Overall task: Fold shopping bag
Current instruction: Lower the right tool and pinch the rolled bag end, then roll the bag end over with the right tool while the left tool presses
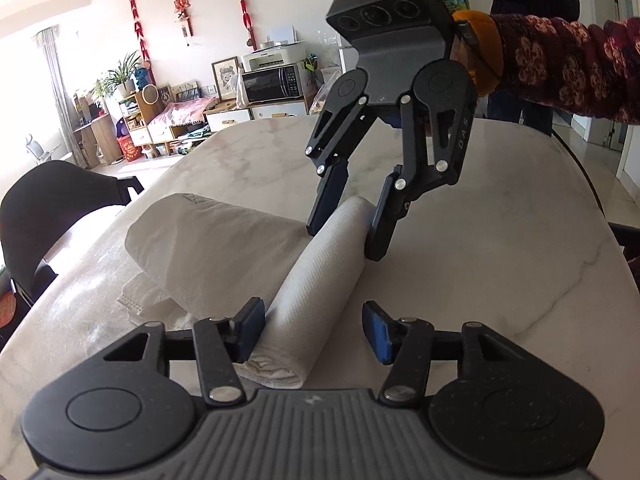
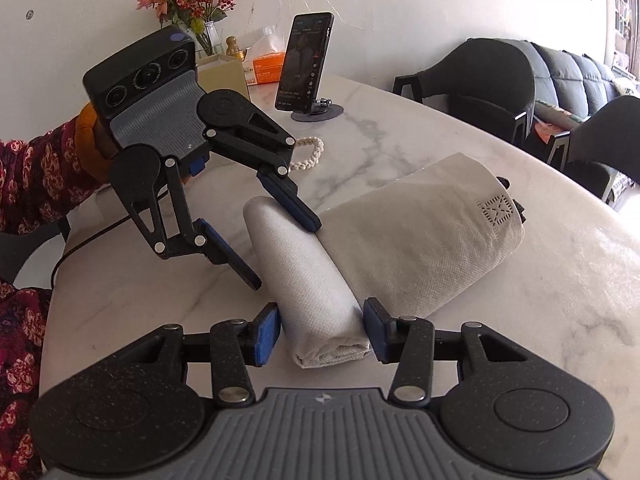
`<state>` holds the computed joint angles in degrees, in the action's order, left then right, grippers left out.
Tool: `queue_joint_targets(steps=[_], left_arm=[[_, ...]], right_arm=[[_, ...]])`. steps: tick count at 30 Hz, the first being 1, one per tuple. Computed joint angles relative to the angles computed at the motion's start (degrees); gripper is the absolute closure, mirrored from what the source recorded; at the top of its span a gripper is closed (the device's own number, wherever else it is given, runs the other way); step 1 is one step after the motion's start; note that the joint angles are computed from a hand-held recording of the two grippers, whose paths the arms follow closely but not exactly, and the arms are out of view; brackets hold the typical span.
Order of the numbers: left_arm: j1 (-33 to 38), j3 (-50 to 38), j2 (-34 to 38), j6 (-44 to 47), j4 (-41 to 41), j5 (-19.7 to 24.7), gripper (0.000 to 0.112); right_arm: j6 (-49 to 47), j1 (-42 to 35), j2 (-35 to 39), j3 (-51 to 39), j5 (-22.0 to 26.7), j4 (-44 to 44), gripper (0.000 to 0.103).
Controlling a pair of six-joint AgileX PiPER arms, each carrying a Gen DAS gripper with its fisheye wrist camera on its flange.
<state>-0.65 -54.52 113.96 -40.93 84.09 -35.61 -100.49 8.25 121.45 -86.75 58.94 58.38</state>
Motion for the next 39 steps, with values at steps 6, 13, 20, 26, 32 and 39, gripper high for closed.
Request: queue_joint_targets(steps=[6, 13, 20, 26, 32, 39], left_arm=[[4.8, -7.08, 6.07, -13.75, 7.34, -8.77, 0.061], [5.04, -6.79, 5.8, -15.36, 6.9, -9.79, 0.062], [6.51, -3.35, 3.96, -15.91, 7.42, -12.54, 0.062], [7.51, 0.53, 2.5, -14.5, 6.51, -14.8, 0.063], [8.28, 3.75, 1.87, -12.06, 5.18, -16.59, 0.062], [8.81, 7.63, 0.31, -8.68, 3.57, -17.31, 0.058]], right_arm=[[-11.38, 1.26, -4.62, 9.95, -8.89, 7.44, 0.052], [-1.21, 1.24, -2.9, 6.42, -6.69, 4.56, 0.054], [9.09, -0.14, -1.55, 4.06, -0.86, 2.3, 0.054], [14.45, -1.35, -1.79, 4.98, 2.59, 1.94, 0.054], [20.16, -2.93, -1.21, 5.93, 6.08, 3.17, 0.054], [27.08, -4.3, 0.28, 6.12, 8.59, 5.48, 0.054]])
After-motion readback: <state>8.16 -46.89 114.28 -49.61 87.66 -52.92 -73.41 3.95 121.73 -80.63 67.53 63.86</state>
